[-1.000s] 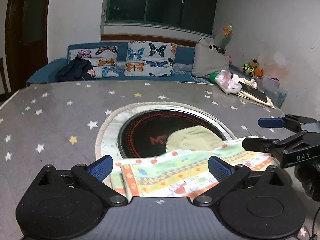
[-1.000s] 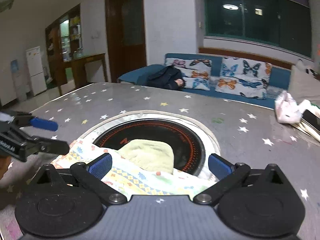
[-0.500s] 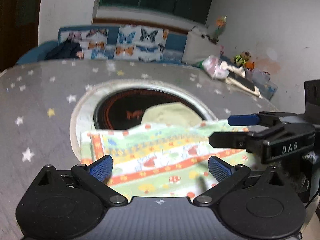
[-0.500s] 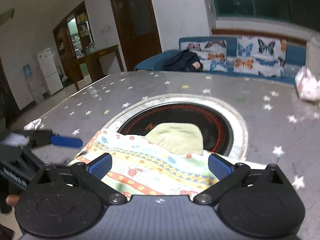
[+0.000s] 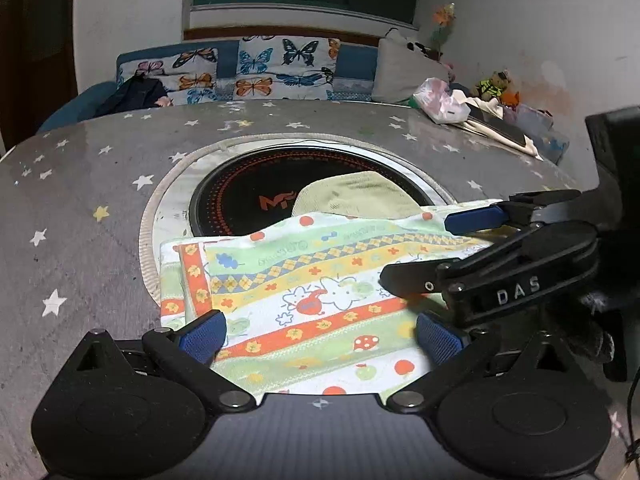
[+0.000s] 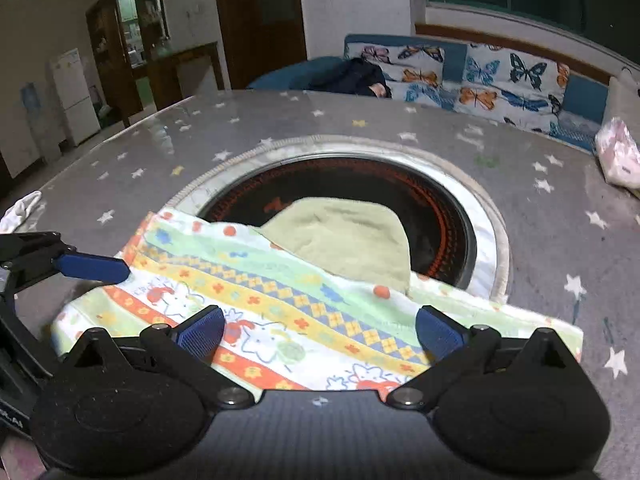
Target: Fold clothes
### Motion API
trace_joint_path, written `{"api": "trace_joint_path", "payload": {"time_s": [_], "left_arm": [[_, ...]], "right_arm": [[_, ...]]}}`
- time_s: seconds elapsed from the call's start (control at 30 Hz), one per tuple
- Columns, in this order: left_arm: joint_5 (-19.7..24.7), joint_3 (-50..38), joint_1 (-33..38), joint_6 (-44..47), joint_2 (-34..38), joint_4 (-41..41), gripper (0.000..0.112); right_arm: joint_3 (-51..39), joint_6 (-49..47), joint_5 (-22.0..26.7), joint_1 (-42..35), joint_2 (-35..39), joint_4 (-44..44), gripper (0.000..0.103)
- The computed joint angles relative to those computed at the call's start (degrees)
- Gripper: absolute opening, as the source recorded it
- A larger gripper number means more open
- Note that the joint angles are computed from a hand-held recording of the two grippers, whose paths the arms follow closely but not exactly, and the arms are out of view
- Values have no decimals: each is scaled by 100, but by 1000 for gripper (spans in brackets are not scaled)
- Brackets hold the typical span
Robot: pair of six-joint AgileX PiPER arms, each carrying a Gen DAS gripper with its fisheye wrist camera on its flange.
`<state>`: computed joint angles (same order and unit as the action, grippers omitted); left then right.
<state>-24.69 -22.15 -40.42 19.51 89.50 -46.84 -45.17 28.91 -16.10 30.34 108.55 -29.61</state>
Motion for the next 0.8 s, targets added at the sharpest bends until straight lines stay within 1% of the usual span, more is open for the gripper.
{"api": "trace_joint_path", "payload": {"time_s": [0.1, 0.2, 0.33, 0.4, 0.43, 0.5, 0.63, 0.73, 0.8], "left_arm": [[-119, 38, -88, 76, 36, -47, 103], [-90, 63, -84, 83, -8, -31, 103], [-58, 115, -61, 29, -79, 44, 103], [-72, 132, -71, 39, -85, 47, 103], [-75, 132, -83, 75, -87, 17, 103], [-10, 124, -73, 182, -134, -52, 103], [309, 88, 113, 431, -354, -130, 103], [367, 68, 257, 402, -448, 5, 103], [450, -6, 349, 359, -425, 131, 103]], "right_arm": [[3, 80, -30, -38, 6, -59, 103], [26, -99, -22, -30, -96, 214, 103], [-89, 492, -40, -87, -120, -382, 103], [-228, 228, 166, 1, -5, -122, 103], [-344, 194, 354, 50, 86, -83, 103], [-374, 186, 354, 42, 123, -35, 103], [-361, 49, 317, -8, 81, 180, 103], [-388, -448, 409, -39, 27, 680, 103], [-428, -625, 483, -55, 71, 837, 103]]}}
